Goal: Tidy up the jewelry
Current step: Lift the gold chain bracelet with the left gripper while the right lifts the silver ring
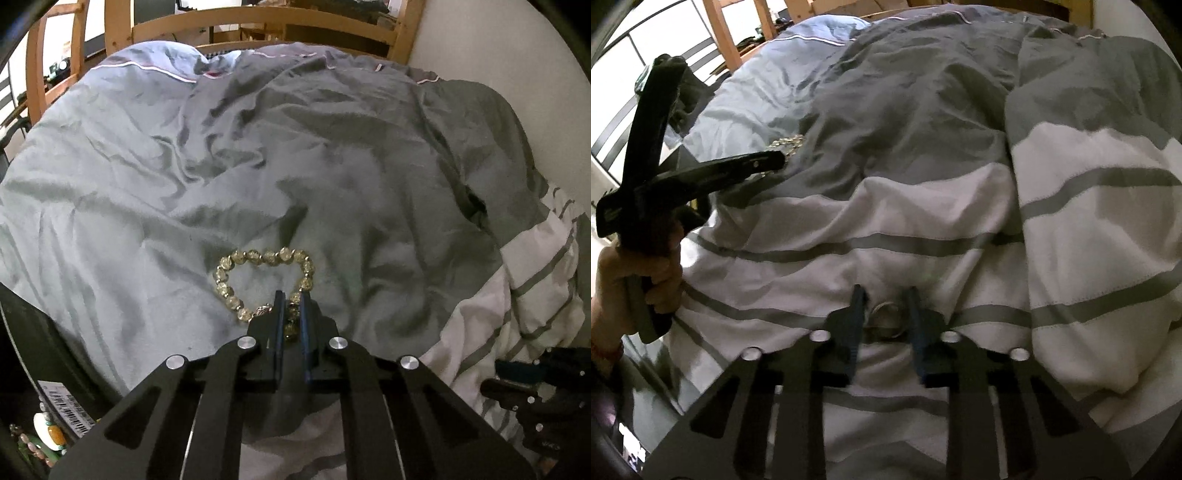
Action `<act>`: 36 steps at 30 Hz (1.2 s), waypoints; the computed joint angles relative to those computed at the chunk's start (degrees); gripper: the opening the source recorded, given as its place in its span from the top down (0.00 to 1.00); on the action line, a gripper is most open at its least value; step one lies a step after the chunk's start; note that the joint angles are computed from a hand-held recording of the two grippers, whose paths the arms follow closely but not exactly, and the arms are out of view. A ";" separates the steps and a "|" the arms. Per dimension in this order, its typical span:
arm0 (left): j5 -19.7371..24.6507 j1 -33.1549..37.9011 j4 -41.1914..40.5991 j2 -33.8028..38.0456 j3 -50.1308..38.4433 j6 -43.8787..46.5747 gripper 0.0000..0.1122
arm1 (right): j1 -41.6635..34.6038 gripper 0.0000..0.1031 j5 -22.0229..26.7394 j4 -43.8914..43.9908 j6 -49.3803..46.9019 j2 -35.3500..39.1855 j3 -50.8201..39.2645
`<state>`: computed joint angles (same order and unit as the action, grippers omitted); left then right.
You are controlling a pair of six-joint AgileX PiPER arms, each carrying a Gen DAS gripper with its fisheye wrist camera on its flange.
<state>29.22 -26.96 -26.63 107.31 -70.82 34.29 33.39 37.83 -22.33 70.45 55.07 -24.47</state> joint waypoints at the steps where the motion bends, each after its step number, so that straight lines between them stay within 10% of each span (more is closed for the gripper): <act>1: -0.10 0.05 -0.69 -0.65 0.27 0.64 0.93 | 0.23 0.81 -0.08 -0.48 0.30 -0.37 0.06; 36: 6.13 5.14 -1.77 -22.41 9.40 1.98 0.93 | 28.77 0.81 18.65 -30.69 27.86 -1.25 -8.64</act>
